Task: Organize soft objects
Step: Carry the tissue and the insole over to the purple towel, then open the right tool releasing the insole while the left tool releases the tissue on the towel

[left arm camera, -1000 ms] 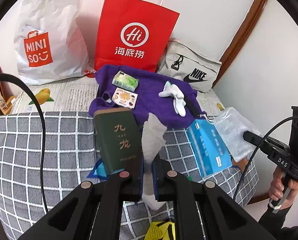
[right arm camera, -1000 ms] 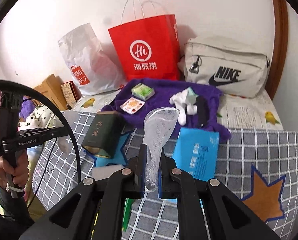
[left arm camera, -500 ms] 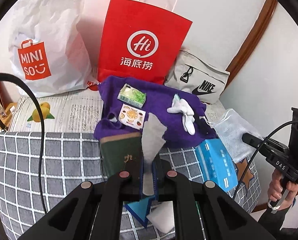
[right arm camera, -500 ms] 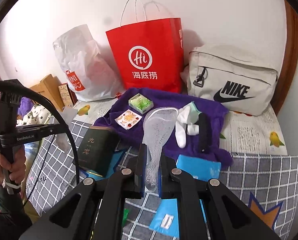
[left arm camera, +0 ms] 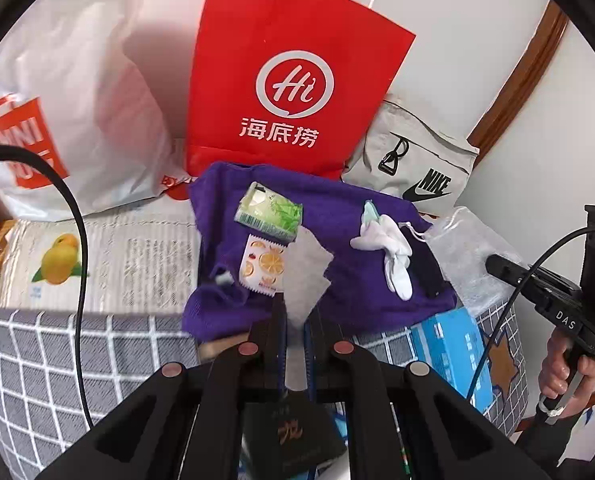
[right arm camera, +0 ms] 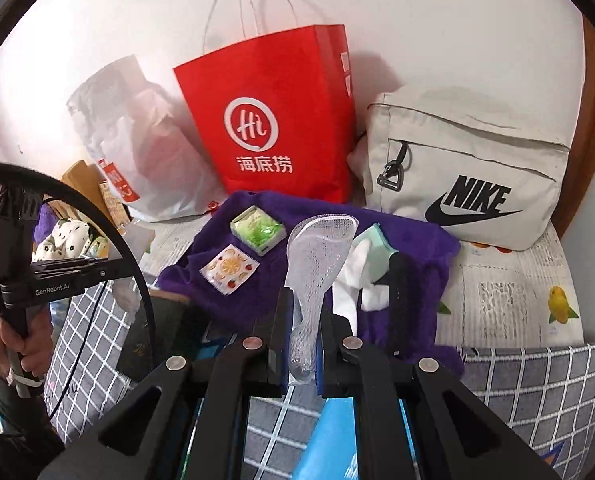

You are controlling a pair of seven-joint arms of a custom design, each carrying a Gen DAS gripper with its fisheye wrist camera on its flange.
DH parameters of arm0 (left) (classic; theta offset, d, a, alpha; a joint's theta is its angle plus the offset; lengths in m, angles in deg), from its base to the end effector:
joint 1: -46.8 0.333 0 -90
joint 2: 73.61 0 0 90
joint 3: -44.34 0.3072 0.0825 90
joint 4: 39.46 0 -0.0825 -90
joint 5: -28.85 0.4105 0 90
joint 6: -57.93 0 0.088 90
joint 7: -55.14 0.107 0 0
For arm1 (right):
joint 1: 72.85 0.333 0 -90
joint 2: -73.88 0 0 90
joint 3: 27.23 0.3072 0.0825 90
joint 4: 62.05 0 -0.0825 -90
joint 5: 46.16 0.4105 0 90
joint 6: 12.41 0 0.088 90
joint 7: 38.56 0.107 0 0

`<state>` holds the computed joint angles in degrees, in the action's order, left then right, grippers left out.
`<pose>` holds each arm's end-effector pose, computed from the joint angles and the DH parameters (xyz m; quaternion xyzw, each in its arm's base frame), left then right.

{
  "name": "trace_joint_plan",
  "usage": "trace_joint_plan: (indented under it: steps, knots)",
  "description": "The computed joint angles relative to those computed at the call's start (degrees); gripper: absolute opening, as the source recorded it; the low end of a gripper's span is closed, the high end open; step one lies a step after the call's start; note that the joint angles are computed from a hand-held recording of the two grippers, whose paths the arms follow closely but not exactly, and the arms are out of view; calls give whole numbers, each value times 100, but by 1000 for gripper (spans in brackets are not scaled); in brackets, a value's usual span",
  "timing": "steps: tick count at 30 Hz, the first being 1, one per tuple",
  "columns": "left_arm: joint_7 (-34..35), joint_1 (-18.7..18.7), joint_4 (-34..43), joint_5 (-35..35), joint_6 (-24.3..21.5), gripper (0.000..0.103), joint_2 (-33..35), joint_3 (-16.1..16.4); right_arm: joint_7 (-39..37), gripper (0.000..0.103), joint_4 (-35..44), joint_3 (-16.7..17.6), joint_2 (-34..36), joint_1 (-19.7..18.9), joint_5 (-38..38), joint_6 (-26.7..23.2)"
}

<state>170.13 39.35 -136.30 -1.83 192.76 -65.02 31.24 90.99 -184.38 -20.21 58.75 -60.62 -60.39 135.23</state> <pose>0.6318 -0.2348 0.5493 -0.4786 0.8071 -0.3455 0.0134 0.5186 0.1915 0.5823 -0.5961 0.7181 -0.2013 0.2974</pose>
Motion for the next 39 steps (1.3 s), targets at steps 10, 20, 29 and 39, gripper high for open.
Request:
trace_joint_plan:
  steps: [10, 20, 29, 39]
  knots:
    - [-459, -97, 1395, 469, -365, 8, 1178, -176, -330, 9, 572, -251, 829, 33, 434, 78]
    - [-478, -25, 1807, 462, -287, 8, 1619, -386, -1097, 9, 1108, -356, 1614, 183, 1118, -66]
    - [-517, -73, 2175, 542, -511, 8, 1925, -411, -1160, 13, 1342, -426, 1924, 194, 1201, -481]
    - [-886, -254, 2678, 870, -889, 8, 2387, -406, -1346, 58, 1133, -456, 1730, 147, 1293, -375]
